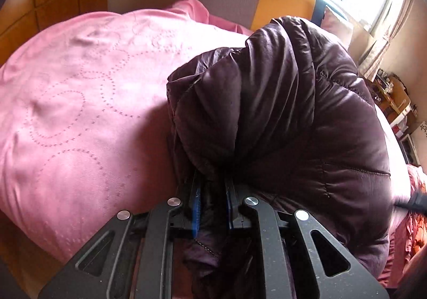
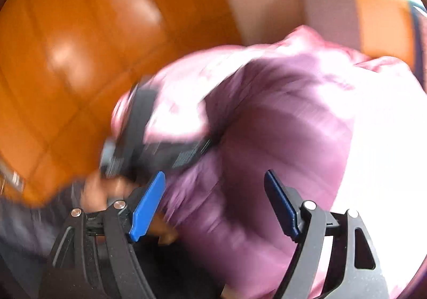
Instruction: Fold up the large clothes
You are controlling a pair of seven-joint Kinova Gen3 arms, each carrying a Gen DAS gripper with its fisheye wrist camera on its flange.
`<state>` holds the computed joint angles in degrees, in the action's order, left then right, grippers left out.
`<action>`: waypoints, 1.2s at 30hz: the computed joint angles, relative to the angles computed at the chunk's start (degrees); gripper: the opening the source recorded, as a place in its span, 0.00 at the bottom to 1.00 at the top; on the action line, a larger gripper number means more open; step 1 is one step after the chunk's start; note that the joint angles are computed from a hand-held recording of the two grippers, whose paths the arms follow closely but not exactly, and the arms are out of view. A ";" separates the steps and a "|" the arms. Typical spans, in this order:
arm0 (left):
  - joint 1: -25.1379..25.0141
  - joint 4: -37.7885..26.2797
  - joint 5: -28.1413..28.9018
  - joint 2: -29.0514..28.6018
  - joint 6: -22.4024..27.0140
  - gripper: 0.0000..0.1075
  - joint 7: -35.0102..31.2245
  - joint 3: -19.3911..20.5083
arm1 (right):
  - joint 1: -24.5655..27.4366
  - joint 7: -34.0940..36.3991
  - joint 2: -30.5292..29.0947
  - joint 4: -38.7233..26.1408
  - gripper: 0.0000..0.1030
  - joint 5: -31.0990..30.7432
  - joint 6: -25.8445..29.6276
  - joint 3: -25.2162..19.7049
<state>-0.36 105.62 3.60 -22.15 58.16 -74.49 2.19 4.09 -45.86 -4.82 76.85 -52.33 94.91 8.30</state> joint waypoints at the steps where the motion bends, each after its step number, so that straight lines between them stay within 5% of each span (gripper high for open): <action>1: -0.51 0.28 -0.82 -0.47 -0.39 0.12 1.22 1.28 | 0.54 -2.33 0.14 -1.20 0.78 0.32 -2.32 -1.02; 4: -1.03 0.91 -2.49 -1.18 -1.30 0.12 3.21 3.02 | 1.05 -9.32 3.67 -6.39 0.79 2.97 -9.11 -5.97; 10: -0.38 2.08 -4.34 -2.76 -1.72 0.12 4.16 3.91 | -10.99 -21.04 8.87 -11.96 0.79 16.29 -16.92 -8.39; 15: -1.01 3.49 -6.22 -3.62 -3.07 0.12 6.04 6.45 | -8.88 -25.91 9.41 -7.27 0.81 24.37 -22.70 -18.45; 25: -1.77 5.52 -9.85 -5.27 -3.72 0.12 10.98 10.33 | -13.78 -30.27 10.25 -3.12 0.87 33.15 -28.63 -21.17; 31: -2.38 5.01 -11.28 -5.92 -2.05 0.12 13.62 11.73 | -13.35 -29.59 10.96 -2.93 0.88 31.96 -28.55 -20.87; 36: -3.07 3.57 -14.18 -5.94 0.17 0.17 16.13 14.30 | -9.38 -24.61 9.25 -2.49 0.98 24.06 -26.71 -19.43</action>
